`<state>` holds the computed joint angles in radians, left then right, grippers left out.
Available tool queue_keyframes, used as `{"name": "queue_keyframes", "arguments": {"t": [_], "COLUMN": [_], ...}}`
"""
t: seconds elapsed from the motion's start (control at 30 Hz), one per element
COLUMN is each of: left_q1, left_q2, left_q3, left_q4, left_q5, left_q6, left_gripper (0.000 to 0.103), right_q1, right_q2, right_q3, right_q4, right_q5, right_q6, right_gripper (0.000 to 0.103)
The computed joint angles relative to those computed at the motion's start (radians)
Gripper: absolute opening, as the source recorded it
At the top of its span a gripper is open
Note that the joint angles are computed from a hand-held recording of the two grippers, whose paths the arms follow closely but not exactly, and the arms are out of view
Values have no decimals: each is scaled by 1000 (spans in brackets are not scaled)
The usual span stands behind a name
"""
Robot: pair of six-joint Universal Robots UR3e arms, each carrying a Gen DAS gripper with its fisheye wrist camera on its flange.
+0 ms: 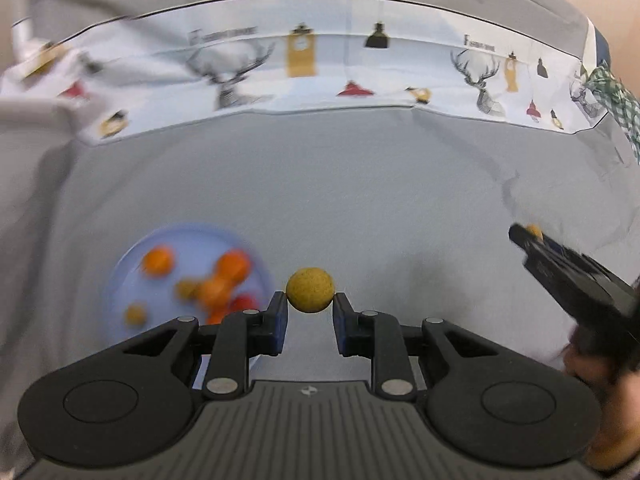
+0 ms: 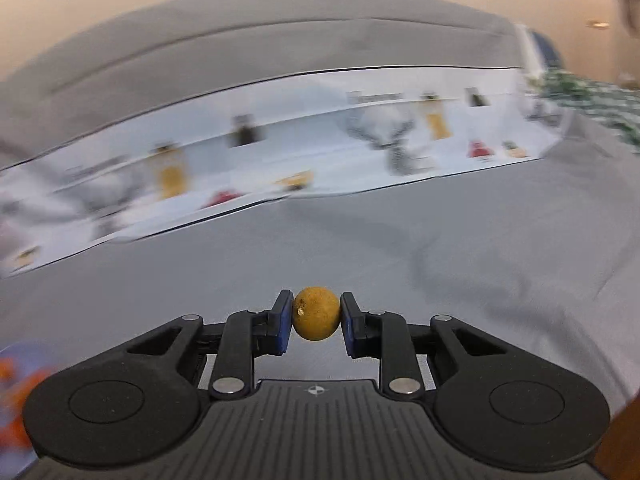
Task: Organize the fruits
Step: 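Carry both yellow fruits over the blue plate and open both tools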
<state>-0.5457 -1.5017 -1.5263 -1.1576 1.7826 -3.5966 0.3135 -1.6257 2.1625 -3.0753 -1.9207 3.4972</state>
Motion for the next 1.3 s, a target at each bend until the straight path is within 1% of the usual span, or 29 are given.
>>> {"name": "queue_keyframes", "arguments": {"t": [0.1,0.13,0.2,0.27,0.37,0.47,0.57,0.67,0.73,0.83,1.0,1.3], "left_q1": [-27,-44,-78,-121,-214,-339,-460,-539,-556,-590,-606,-606], "left_q2": [191,250,347,430,515,562,558,551,541,522,496,488], "left_q3": [-101,-126,-161,-181,-195,-183,-159,-137,-126,-104,-103,-112], "left_q4": [-96,-133,-206,-278,-376,-485,-571,-623,-626,-637,-599,-575], "left_q5": [49,70,107,147,222,297,359,396,411,436,448,448], "left_q6": [-45,-66,-118,-180,-309,-479,-635,-743,-766,-794,-778,-766], "left_gripper": [27,27,27,27,27,27,27,27,26,27,27,26], "right_q1": [167,225,335,450,577,663,741,809,835,857,866,867], "right_q2": [-168,-196,-221,-203,-149,-96,-44,-1,14,10,-1,-22], "right_q3": [-20,-45,-101,-175,-277,-369,-440,-496,-524,-533,-534,-502], "right_q4": [243,316,425,498,544,568,575,578,581,595,617,615], "right_q5": [10,7,-4,-32,-64,-87,-110,-155,-181,-210,-245,-256], "right_q6": [66,99,150,193,216,200,175,134,115,119,143,162], "right_gripper": [26,26,26,26,26,26,26,26,26,26,26,26]}}
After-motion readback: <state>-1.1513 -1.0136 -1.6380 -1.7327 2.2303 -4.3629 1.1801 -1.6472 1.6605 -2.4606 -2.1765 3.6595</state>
